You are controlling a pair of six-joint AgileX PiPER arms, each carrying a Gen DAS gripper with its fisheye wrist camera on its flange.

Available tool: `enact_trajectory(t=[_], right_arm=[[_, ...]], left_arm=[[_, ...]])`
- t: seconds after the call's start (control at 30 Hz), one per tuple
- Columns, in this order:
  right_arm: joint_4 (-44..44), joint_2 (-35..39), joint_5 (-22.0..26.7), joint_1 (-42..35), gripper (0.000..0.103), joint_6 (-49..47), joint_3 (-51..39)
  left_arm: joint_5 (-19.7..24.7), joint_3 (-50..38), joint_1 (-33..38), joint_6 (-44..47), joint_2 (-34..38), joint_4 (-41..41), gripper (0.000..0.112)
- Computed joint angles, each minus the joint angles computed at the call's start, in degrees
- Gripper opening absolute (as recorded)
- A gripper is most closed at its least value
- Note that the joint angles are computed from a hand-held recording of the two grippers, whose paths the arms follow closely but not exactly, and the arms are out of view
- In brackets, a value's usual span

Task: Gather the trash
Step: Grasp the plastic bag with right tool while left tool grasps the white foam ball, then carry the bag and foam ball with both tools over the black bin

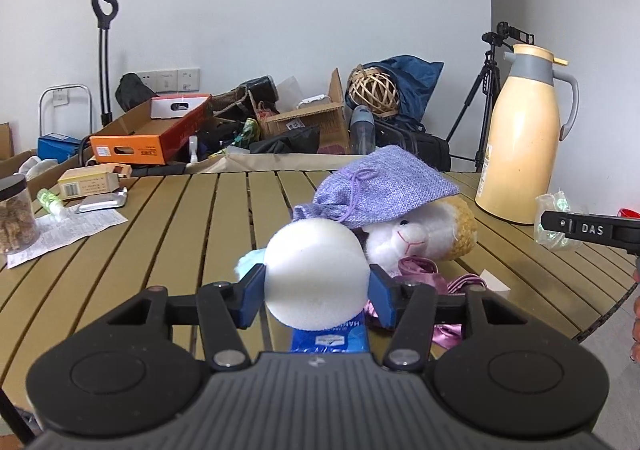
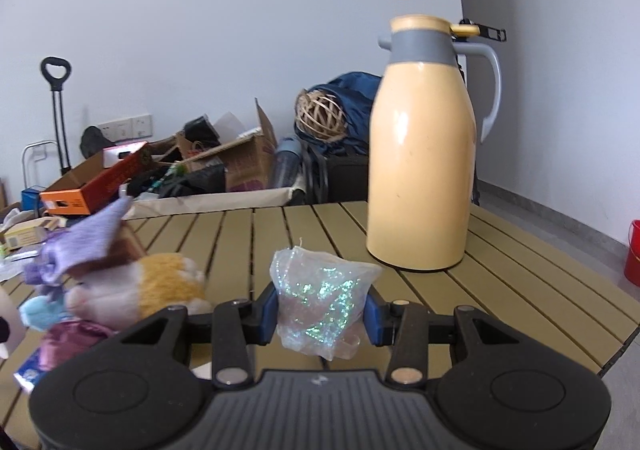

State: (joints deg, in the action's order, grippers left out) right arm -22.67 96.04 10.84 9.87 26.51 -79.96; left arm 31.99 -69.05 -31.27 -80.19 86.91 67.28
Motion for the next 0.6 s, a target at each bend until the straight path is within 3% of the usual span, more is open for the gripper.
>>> enact_trajectory(t=[0.23, 0.6], right_arm=[[2.21, -8.26, 0.85, 1.08, 0.041, -1.59, 7.0], [6.17, -20.58, 4.65, 2.56, 0.041, -5.94, 14.45]], left_arm=[[3.25, 2.02, -3.67, 0.05, -4.17, -0.63, 0.055], [12.03, 5.84, -13.53, -1.48, -11.47, -2.36, 0.055]])
